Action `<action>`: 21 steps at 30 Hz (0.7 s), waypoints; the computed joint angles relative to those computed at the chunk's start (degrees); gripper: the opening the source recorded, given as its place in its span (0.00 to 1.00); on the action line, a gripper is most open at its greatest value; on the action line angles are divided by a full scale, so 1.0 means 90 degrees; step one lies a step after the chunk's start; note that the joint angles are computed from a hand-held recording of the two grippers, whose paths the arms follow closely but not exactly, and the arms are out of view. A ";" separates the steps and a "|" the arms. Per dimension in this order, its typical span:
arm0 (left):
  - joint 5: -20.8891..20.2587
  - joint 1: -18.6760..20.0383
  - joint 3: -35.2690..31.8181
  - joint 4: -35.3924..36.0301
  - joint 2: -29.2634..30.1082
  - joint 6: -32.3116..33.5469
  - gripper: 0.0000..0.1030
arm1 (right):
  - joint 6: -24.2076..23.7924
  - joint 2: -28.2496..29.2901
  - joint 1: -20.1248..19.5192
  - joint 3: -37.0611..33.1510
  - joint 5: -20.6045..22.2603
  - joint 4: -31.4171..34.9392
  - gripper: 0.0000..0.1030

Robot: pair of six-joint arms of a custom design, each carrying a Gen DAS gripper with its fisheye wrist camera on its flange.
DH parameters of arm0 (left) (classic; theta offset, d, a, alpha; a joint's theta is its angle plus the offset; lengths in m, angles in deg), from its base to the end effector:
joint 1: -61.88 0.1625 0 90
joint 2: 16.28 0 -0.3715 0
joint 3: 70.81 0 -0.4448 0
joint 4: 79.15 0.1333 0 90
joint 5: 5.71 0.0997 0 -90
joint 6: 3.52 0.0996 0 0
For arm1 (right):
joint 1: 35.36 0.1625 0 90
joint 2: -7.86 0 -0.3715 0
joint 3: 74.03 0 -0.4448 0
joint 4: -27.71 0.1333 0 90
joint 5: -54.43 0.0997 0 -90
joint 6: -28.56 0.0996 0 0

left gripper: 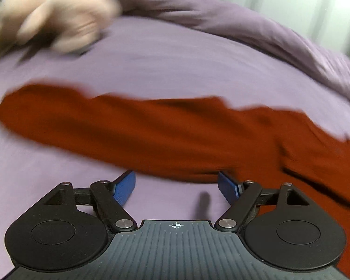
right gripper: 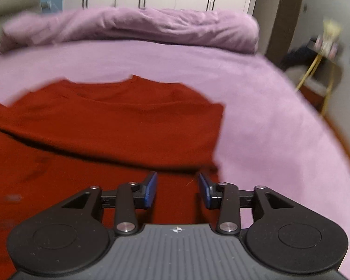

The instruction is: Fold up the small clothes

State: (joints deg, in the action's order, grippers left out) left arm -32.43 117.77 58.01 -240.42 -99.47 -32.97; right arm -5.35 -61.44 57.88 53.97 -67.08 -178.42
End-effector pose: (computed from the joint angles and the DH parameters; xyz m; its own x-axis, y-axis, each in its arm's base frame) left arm -0.0764 -0.5091 0.2162 -0.7615 -0.4261 -0.4885 0.1506 0.6166 -0.7727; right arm 0.1087 -0.4823 0.1683 -0.7101 0.0251 0.7037 -0.5140 0.6645 -0.5424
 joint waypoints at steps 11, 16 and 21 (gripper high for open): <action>-0.1038 0.1703 0.0359 -0.2456 -0.1509 -0.1340 0.46 | 0.1588 -0.0653 0.0244 0.0699 0.0533 0.0993 0.56; -0.1856 0.2364 0.0219 -0.3142 -0.1463 -0.1639 0.14 | 0.1592 -0.0410 0.0423 0.0568 0.0374 0.0984 0.56; -0.1742 0.2238 0.0223 -0.3417 -0.1401 -0.1021 0.08 | 0.1606 -0.0351 0.0524 0.0556 0.0279 0.1022 0.51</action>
State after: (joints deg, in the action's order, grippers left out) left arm -48.11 137.92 60.02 -271.17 -112.08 -42.16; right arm 9.10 -64.60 62.60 58.98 -64.57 -169.23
